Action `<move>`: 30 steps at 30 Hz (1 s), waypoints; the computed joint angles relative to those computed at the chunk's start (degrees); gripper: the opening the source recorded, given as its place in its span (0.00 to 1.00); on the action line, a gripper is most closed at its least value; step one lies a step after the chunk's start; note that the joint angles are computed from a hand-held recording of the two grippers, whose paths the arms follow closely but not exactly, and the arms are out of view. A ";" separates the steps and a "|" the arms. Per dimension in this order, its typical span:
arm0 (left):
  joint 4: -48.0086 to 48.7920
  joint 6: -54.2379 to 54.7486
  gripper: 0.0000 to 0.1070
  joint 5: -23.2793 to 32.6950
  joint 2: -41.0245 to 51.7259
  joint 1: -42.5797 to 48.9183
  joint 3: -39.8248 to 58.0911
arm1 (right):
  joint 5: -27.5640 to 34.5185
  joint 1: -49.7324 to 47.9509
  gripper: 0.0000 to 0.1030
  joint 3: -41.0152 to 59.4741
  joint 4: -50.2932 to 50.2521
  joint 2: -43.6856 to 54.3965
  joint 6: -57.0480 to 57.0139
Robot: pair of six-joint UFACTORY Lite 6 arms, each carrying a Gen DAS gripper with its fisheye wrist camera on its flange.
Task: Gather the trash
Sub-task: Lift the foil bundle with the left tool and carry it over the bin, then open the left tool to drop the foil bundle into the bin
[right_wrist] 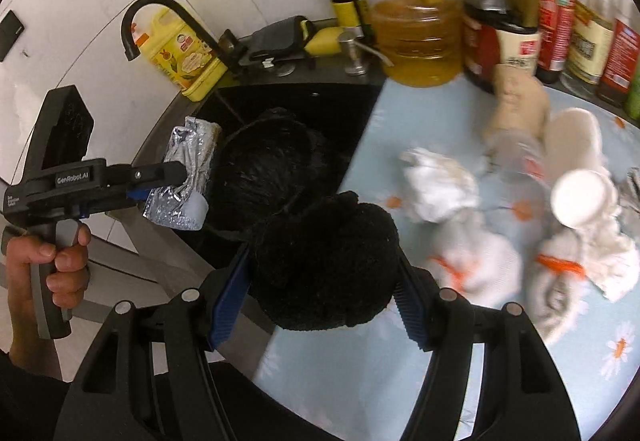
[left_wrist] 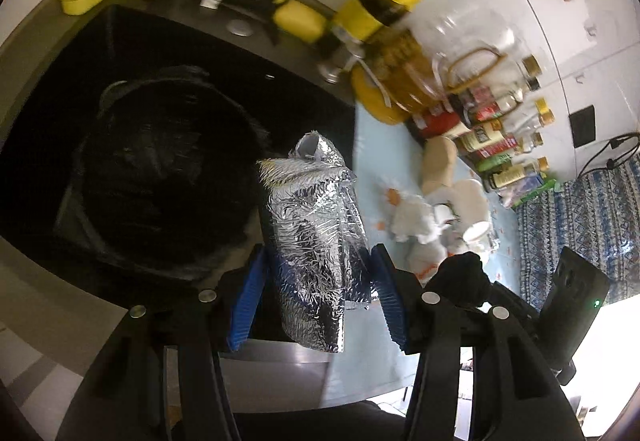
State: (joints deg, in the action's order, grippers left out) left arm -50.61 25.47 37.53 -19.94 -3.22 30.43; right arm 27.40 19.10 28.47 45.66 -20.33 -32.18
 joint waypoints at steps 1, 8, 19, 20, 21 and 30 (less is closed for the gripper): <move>0.27 3.07 0.48 2.07 0.26 4.06 -0.03 | -1.99 2.35 0.64 0.77 0.71 1.83 1.07; 3.88 15.03 0.48 11.57 5.02 23.46 5.23 | -11.62 15.92 0.64 11.65 7.29 17.28 5.41; 4.46 23.83 0.48 18.77 17.25 36.08 17.18 | -11.91 21.92 0.65 37.66 -3.58 39.37 19.80; 4.27 24.20 0.48 18.95 18.05 36.30 17.74 | -11.43 21.99 0.65 39.59 -5.03 40.85 21.03; 3.90 24.37 0.48 18.85 18.96 36.15 18.32 | -10.84 21.92 0.65 41.54 -6.55 42.33 22.24; 2.73 24.15 0.51 18.90 30.26 34.41 24.72 | -4.85 19.60 0.67 56.82 -11.33 55.10 25.01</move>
